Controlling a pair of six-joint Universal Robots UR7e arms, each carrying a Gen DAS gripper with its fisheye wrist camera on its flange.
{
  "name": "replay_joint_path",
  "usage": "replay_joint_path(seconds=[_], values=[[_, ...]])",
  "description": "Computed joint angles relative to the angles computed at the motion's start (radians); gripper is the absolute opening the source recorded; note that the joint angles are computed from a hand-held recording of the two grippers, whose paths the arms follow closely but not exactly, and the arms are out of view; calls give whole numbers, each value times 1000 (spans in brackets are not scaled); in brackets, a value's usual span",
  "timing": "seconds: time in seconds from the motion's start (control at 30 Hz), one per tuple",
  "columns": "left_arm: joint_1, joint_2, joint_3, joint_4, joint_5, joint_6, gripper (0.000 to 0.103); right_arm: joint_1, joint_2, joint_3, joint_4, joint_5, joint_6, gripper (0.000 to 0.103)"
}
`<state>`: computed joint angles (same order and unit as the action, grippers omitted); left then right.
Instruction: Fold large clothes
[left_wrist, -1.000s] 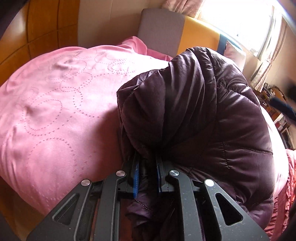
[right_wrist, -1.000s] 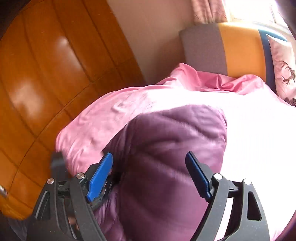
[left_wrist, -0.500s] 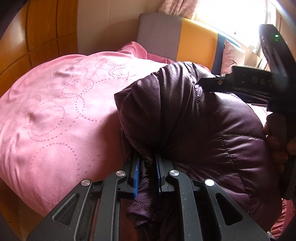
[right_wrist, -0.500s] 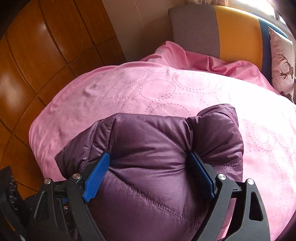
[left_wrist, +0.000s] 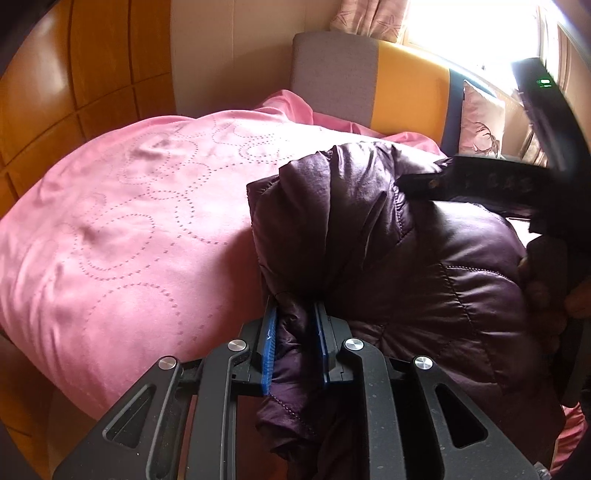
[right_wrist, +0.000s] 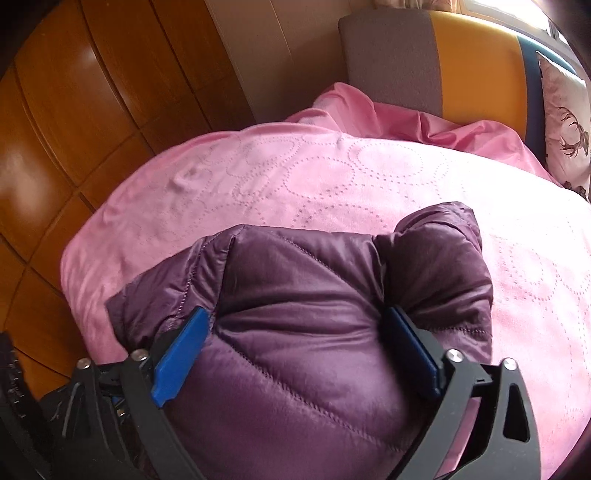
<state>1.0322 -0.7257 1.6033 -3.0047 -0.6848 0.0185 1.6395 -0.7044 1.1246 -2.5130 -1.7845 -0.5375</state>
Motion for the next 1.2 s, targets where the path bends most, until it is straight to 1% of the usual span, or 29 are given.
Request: replay_joint_path(seconds=[0.03, 0.07, 0.1, 0.13, 0.17, 0.2, 0.27, 0.37, 0.4, 0.47, 0.53, 0.6, 0.67, 0.7, 0.73, 0.77, 0.83, 0.87, 0.9, 0.97, 1.0, 1.07, 1.2], values=[[-2, -1, 1, 0, 8, 0, 21, -5, -22, 21, -15, 24, 2, 101], [-6, -1, 6, -10, 26, 2, 26, -12, -43, 39, -28, 43, 12, 101], [-6, -2, 8, -13, 31, 2, 28, -23, -64, 53, -29, 66, 27, 101], [-5, -6, 11, -10, 28, -1, 28, -35, -84, 64, -19, 90, 41, 101], [-4, -9, 14, -10, 28, -3, 32, -51, -105, 76, -5, 118, 62, 101], [-5, -9, 17, -16, 37, 3, 38, -64, -121, 84, 11, 137, 78, 101], [1, -8, 14, -23, 38, 14, 44, -100, -150, 100, 51, 172, 124, 101], [19, -18, 14, -17, 6, 5, 56, -154, -182, 131, 100, 227, 190, 101], [26, -26, 19, -11, -13, -8, 58, -172, -188, 138, 124, 267, 205, 101], [48, -48, 23, 15, -89, -38, 60, -208, -196, 145, 187, 362, 233, 101], [65, -57, 22, 22, -140, -42, 60, -226, -190, 139, 236, 424, 239, 101], [78, -61, 22, 19, -179, -38, 60, -236, -175, 126, 278, 466, 241, 101], [90, -66, 24, 11, -216, -30, 59, -237, -160, 118, 303, 502, 212, 101], [97, -68, 25, 7, -236, -27, 57, -235, -153, 113, 316, 513, 199, 101], [107, -73, 29, 1, -279, -28, 55, -231, -144, 106, 332, 520, 190, 100], [121, -78, 28, 3, -327, -32, 46, -226, -139, 106, 330, 514, 183, 96], [134, -80, 24, 11, -392, -43, 32, -215, -147, 122, 304, 504, 173, 85], [137, -81, 23, 11, -418, -36, 27, -212, -156, 134, 289, 502, 167, 75], [138, -82, 21, 17, -435, -34, 24, -208, -169, 150, 273, 499, 156, 66], [140, -84, 8, 34, -482, -53, 21, -200, -192, 174, 250, 498, 132, 59], [142, -82, -1, 40, -512, -64, 21, -198, -209, 193, 232, 499, 117, 57], [138, -71, -25, 57, -546, -68, 21, -197, -248, 238, 184, 501, 95, 56], [116, -2, -120, 122, -615, -48, 21, -224, -338, 309, 92, 509, 87, 56]])
